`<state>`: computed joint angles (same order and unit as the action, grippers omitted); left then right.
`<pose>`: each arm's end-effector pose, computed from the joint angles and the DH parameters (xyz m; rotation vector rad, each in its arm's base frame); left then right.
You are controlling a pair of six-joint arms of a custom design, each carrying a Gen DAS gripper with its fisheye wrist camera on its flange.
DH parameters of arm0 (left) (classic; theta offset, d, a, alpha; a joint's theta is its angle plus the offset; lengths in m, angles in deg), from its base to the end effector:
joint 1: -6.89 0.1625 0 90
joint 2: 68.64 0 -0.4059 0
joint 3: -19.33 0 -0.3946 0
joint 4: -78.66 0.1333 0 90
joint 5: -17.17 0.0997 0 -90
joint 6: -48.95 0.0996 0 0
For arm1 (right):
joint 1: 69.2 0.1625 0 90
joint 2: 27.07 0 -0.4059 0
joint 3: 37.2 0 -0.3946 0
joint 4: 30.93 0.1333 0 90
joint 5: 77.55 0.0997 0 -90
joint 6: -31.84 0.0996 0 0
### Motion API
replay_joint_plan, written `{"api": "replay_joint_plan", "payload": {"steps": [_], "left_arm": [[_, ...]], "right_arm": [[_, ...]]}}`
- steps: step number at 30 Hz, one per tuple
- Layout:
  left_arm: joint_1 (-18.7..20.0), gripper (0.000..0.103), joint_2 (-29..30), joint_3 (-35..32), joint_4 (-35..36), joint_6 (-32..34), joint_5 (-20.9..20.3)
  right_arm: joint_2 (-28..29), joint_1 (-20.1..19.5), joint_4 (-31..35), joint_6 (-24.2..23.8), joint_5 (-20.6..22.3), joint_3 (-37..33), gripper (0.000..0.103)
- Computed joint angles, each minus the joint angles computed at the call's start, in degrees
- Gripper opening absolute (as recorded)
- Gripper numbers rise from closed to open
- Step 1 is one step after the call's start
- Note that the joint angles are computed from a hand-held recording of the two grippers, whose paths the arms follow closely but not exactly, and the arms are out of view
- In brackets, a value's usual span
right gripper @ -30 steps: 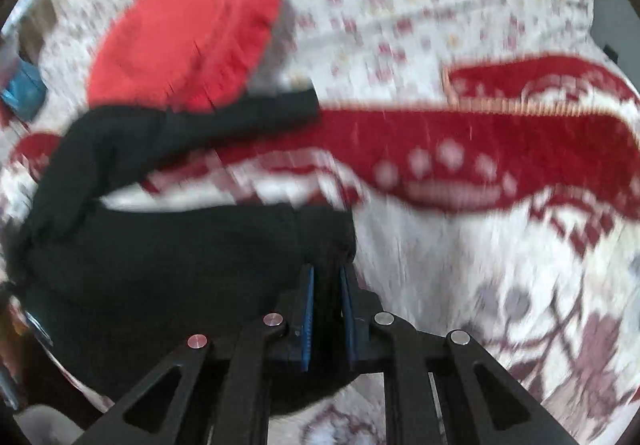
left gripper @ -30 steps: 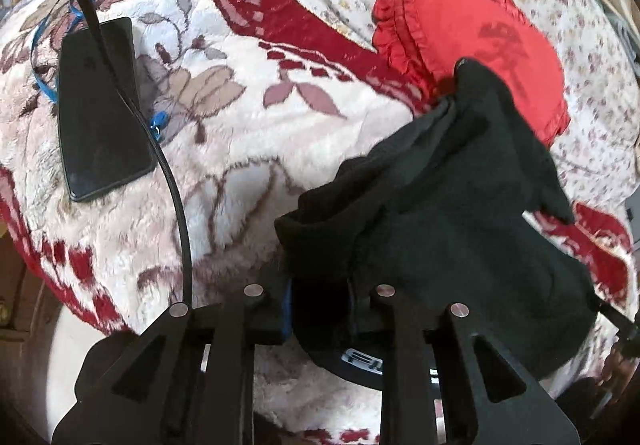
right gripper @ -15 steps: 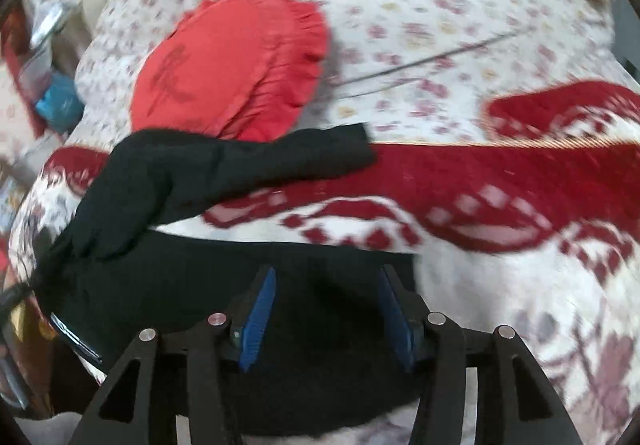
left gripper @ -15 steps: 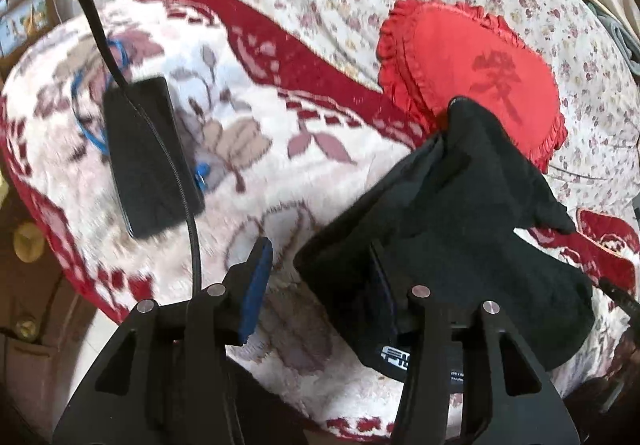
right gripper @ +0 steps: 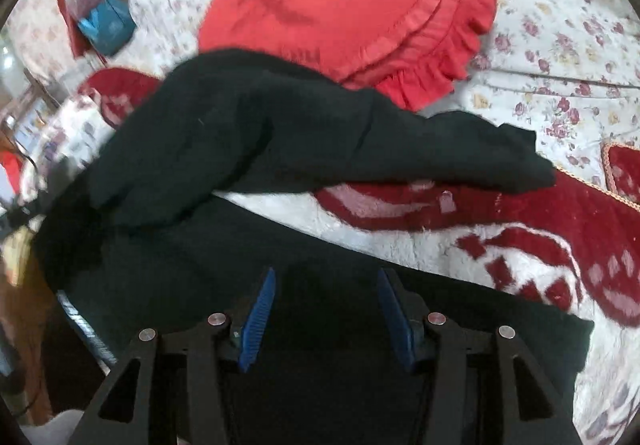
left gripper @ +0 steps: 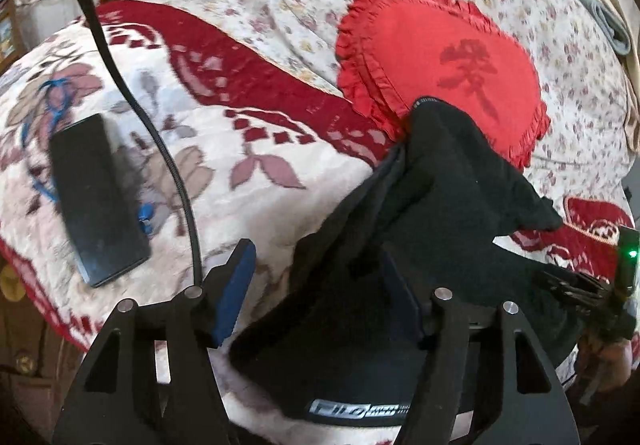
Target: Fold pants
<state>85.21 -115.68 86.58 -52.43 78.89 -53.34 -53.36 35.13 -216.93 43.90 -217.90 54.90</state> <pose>0.0065 -0.7912 0.2710 0.8859 2.5732 -0.4207 0.2142 -0.6097 -0.0225 -0.2425 -2.2729 0.8388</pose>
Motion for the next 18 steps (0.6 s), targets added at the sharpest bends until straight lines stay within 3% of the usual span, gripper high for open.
{"api": "replay_joint_plan", "payload": {"steps": [3, 7, 10, 13, 15, 17, 18], "left_arm": [[-0.42, 0.065, 1.81, -0.94, 0.78, 0.7, 1.57], [-0.7, 0.065, 3.65, -2.05, 1.46, 2.06, 3.32], [-0.74, 0.065, 5.32, -3.76, 2.34, 3.06, 3.81], [-0.53, 0.065, 7.23, -6.53, 4.98, 2.57, 3.79], [-0.38, 0.064, 8.43, -8.07, 6.22, 2.46, 3.63], [-0.24, 0.051, 9.32, -9.2, 6.82, 2.12, 3.52], [-0.23, 0.035, 9.75, -9.59, 6.51, 1.96, 4.01]], "right_arm": [[1.23, 0.17, -2.54, -2.61, -1.0, -0.85, 0.051], [0.78, 0.02, -3.32, -4.89, 1.36, -0.54, 0.051], [1.96, 0.22, -1.72, -11.89, 1.57, -3.65, 0.061], [2.71, -0.17, -0.9, -15.37, 3.09, -5.45, 0.061], [3.58, -1.29, 1.72, -17.79, 7.57, -7.77, 0.061], [4.7, -1.49, 2.65, -19.12, 8.38, -9.53, 0.045], [4.7, -1.49, 2.65, -19.12, 8.38, -9.53, 0.038]]}}
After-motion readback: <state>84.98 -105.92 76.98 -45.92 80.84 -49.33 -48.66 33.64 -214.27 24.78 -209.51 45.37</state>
